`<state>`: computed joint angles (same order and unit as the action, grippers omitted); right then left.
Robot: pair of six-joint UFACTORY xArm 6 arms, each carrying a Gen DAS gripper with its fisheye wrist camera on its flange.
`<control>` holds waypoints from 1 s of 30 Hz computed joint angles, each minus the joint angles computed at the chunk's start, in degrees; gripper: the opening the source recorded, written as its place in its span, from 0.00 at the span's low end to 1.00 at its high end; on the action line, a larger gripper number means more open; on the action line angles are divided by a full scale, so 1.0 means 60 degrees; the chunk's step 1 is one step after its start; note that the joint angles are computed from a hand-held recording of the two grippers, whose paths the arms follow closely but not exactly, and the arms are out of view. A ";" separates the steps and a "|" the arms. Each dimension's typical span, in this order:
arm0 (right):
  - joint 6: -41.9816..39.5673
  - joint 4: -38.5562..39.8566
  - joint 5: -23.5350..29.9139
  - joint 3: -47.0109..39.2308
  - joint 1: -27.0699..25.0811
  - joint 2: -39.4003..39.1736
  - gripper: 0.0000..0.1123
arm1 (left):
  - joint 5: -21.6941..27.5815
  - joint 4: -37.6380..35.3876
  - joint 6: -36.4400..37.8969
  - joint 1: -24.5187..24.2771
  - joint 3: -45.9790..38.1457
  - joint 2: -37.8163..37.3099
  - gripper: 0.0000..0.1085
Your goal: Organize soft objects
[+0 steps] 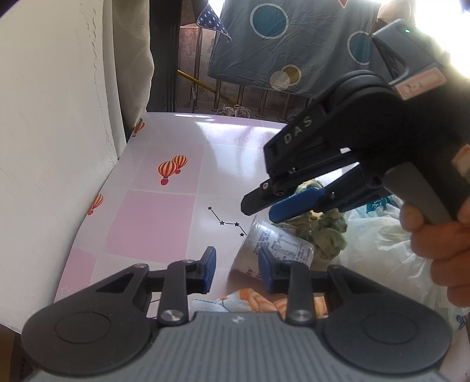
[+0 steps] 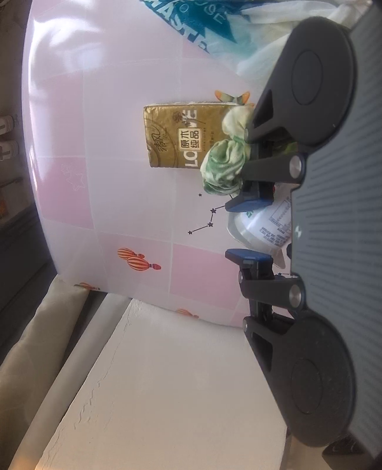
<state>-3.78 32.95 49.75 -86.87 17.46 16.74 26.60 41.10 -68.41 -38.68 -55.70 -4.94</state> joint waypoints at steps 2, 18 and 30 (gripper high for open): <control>0.0199 -0.0191 0.0248 -0.0388 0.0053 0.0312 0.24 | -0.0076 -0.0101 0.0030 0.0011 0.0021 0.0034 0.25; -0.1437 0.0237 -0.0516 0.1261 -0.0002 -0.1198 0.04 | -0.0748 0.0179 -0.0208 -0.0308 0.0438 -0.0514 0.25; -0.2475 0.2428 -0.0391 0.3309 -0.1350 -0.2703 0.06 | -0.1056 -0.1141 0.0849 -0.0428 -0.0045 -0.0031 0.71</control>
